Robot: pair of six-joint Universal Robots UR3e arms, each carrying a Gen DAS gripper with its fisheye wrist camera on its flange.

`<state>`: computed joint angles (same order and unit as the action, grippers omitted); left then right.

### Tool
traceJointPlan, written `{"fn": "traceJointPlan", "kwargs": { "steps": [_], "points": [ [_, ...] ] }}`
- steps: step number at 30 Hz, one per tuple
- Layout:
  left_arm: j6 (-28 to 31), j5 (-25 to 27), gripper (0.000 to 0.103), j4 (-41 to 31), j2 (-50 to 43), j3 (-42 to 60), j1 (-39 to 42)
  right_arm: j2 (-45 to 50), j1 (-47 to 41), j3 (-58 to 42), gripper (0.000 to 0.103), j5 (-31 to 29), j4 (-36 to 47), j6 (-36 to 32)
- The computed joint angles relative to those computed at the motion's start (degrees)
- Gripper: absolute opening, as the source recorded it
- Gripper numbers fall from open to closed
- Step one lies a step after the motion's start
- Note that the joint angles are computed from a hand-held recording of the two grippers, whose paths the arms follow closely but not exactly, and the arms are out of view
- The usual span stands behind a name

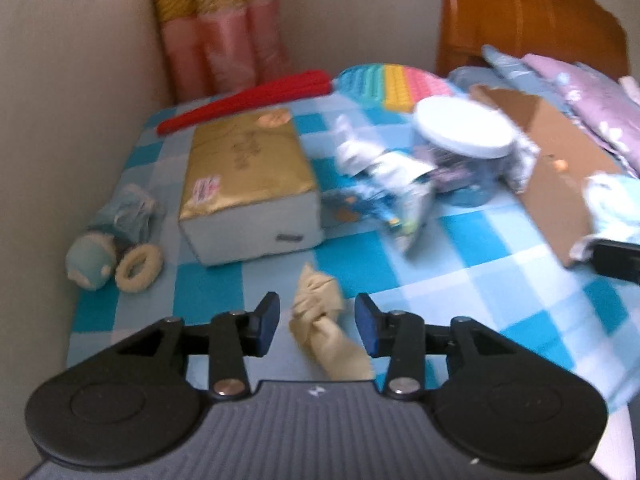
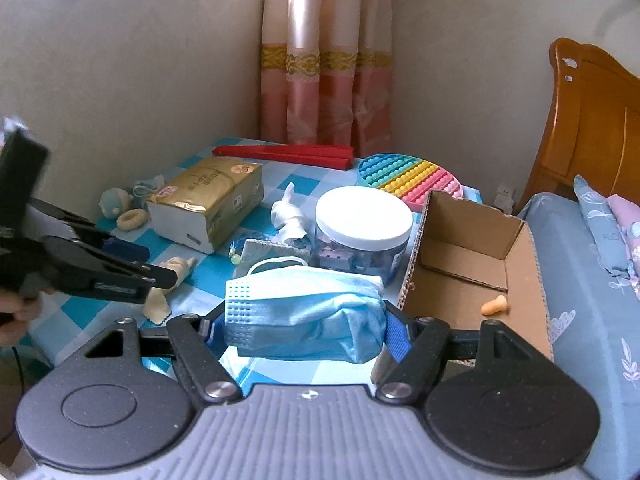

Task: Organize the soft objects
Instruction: 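Carry the mask and cloth toy to the box and release both inside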

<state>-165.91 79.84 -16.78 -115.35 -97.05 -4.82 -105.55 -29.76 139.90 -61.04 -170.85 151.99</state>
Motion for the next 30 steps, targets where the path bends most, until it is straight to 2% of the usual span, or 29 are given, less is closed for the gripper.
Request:
{"fn": "traceJointPlan", "kwargs": {
  "steps": [7,8,9,13,23,30],
  "points": [
    [-2.0,-1.5,0.038,-0.9,-3.6,2.7,0.4,-2.2,-1.9,0.6,0.077,1.0,1.5,-1.5],
    [-2.2,-1.8,0.037,-1.5,-3.8,3.1,0.5,-2.3,-2.2,0.4,0.077,1.0,1.6,-1.5],
    [-2.3,-2.1,0.03,-1.6,-3.9,3.2,0.6,-2.4,-2.5,0.4,0.077,1.2,1.8,-1.5],
    [-2.2,-2.8,0.025,-2.5,-3.2,3.0,0.9,-2.1,-3.7,-0.1,0.077,1.4,2.0,-2.1],
    [0.9,-5.7,0.025,-9.5,2.9,5.5,-0.1,0.9,-11.0,-3.5,0.077,2.6,-0.2,-4.8],
    [0.9,-8.2,0.025,-16.9,2.1,15.0,-2.8,8.3,-13.6,-7.6,0.08,1.2,-2.5,-6.1]
  ]
}}
